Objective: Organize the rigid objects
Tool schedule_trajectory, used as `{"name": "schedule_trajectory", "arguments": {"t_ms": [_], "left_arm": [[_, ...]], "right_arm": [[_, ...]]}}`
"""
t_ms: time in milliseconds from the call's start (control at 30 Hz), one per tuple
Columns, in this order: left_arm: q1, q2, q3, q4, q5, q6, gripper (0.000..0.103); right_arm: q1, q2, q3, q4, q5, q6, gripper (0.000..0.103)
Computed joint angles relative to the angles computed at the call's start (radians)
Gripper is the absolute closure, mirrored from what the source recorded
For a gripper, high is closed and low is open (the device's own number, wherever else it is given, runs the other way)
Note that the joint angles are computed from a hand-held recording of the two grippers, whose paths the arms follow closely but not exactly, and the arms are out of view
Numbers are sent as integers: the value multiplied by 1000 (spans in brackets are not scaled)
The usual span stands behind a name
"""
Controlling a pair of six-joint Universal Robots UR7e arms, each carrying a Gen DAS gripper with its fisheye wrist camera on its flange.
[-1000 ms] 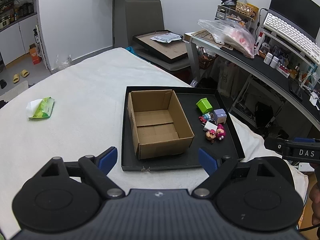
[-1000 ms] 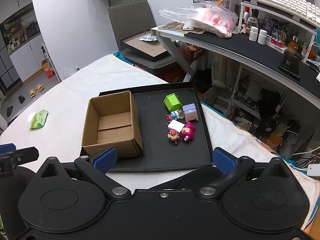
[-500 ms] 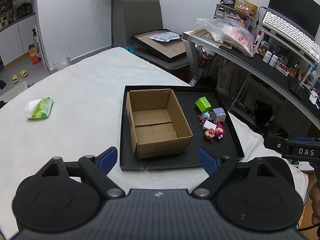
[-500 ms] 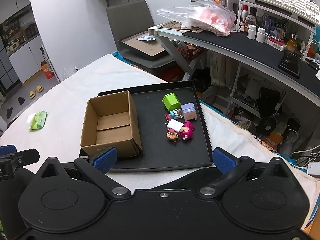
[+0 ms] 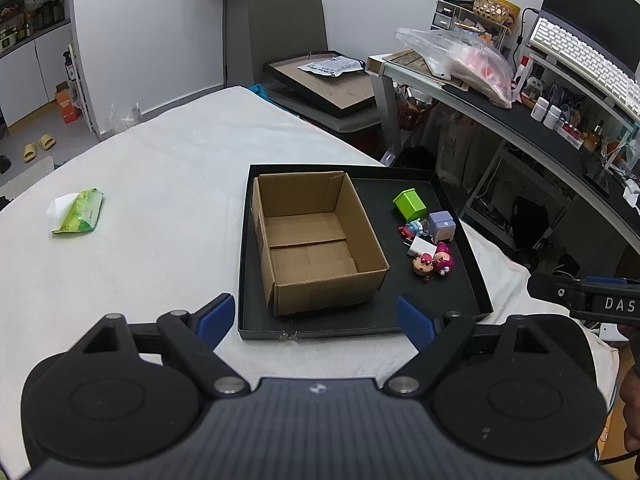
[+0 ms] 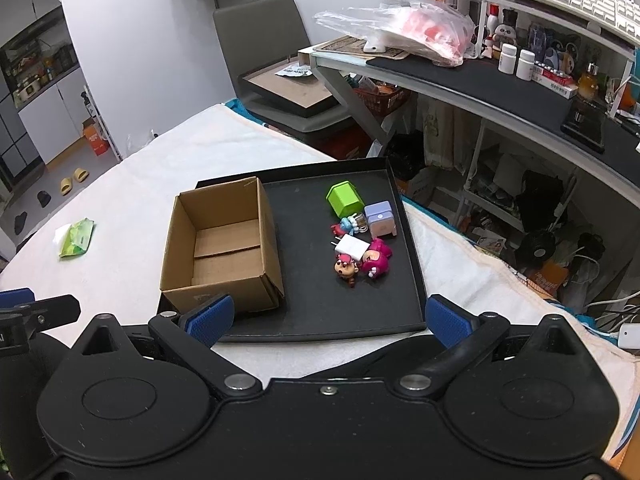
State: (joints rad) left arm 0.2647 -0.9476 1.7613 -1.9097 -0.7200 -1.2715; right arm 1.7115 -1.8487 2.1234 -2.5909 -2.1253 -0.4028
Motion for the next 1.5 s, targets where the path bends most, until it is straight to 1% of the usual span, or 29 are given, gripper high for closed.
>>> {"name": "schedule_trajectory", "arguments": {"t_ms": [67,200,367,533,700,833,967,1067,1100,1200,1333,1433,1500], "left_arm": [[9,5,-2,-6,-5,2,16],[27,12,-9,-8,-11,4,16],[47,33,-28,-14,-8,34,16],[70,54,-42,-24,-10,49,16],[99,70,-52,-33,-11,39,16],[116,85,-65,-30,-9,39,16],[125,99,-76,-8,32,8,16],[138,114,-99,48,55,-38,16],[143,116,-99,47,58,-41,16],[162,119,-93,4,44,-21,16],[179,135,-101,16,52,-32,16],[193,146,-103,-6,50,-10,17],[203,156,-109,-9,47,-7,17]], "right_arm": [[-15,-4,-8,26,28,11,0],[-15,23,-12,9,6,-11,0],[-40,47,-27,17,25,-8,0],[-76,71,-47,9,67,-4,0],[-102,105,-67,-19,71,-3,0],[-137,118,-76,-21,111,-6,0],[-162,136,-85,-30,127,-5,0],[-182,149,-98,-28,144,-1,0],[-188,154,-102,-30,150,-1,0],[-201,172,-107,-60,146,-4,0],[-228,195,-114,-91,159,-1,0],[-250,209,-118,-110,169,-3,0],[-264,220,-125,-106,176,2,2]]}}
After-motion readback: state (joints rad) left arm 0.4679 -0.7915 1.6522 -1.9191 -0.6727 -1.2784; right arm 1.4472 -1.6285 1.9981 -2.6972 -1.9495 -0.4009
